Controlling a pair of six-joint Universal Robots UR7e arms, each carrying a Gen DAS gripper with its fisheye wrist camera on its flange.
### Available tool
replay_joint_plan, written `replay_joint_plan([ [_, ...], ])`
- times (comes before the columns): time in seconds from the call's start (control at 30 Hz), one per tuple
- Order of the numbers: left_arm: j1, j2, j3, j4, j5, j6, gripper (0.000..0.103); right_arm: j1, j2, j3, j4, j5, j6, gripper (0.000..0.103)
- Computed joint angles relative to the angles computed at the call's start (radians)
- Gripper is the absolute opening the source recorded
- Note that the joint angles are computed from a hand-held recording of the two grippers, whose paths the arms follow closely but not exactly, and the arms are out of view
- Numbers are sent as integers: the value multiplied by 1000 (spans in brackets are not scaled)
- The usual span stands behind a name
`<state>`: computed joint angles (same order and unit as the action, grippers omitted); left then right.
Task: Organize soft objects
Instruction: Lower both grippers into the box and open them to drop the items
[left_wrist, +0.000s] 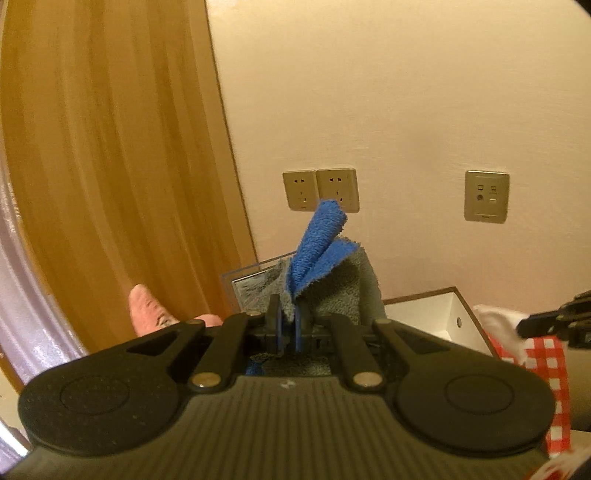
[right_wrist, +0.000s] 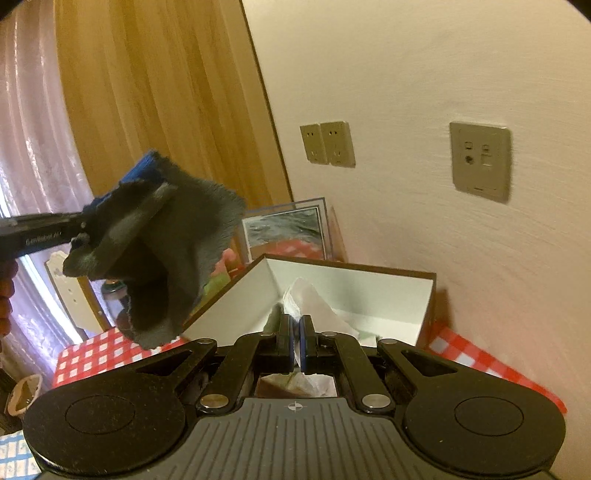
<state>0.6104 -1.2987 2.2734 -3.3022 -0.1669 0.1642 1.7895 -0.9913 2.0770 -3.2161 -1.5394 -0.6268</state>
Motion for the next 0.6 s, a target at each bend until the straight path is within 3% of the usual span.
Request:
replay_joint_plan([
  [0.07,46,74,-61,-146,-35,146,8,-1,40,-45,15,-13,0,3],
  [0.2,125,156,-148,-198,-83,224,8,-8,111,-121,36,-35,-6,3],
  [0.5,279,258,-262,-91,-161,177,8,-33,224,-249,89,-78,11,3],
  [0.6,329,259,-283,63,-193,58,14,-41,243,-269,99,-85,18,3],
])
